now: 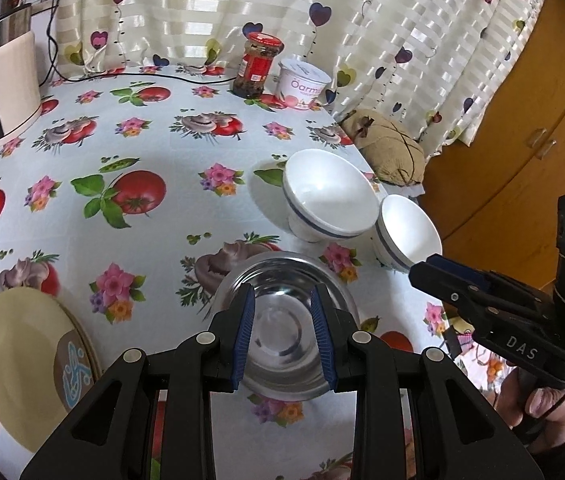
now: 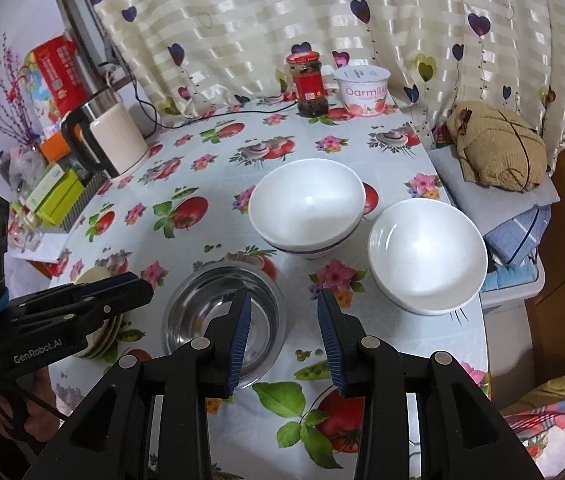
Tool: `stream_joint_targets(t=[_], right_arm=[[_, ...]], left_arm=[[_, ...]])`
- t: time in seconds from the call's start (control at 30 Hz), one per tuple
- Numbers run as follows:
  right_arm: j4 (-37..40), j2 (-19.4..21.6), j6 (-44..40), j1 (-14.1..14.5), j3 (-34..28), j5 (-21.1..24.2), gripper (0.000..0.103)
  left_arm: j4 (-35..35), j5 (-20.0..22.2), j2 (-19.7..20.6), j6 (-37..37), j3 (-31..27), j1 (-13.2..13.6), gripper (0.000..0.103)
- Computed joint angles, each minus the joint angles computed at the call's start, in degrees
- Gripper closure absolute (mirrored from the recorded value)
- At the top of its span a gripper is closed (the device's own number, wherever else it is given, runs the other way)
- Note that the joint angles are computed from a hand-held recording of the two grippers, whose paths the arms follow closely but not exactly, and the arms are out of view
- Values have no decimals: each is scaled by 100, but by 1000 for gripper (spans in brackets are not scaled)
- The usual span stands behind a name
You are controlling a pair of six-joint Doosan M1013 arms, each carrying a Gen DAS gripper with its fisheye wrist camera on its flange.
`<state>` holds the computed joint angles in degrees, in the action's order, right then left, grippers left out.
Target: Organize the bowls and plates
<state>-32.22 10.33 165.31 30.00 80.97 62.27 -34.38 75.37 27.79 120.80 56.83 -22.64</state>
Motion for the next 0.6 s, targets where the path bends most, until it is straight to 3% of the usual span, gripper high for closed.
stream_joint_targets(t=[0.37,0.6], right_arm=[[-75,-92,68,-130,65,-65,69],[-15,-134,-9,-278,125,-212,69]], left_arm=[[-180,401,243,-73,-381,-60,73],[-260,463,410,-263,-630,-105,66]])
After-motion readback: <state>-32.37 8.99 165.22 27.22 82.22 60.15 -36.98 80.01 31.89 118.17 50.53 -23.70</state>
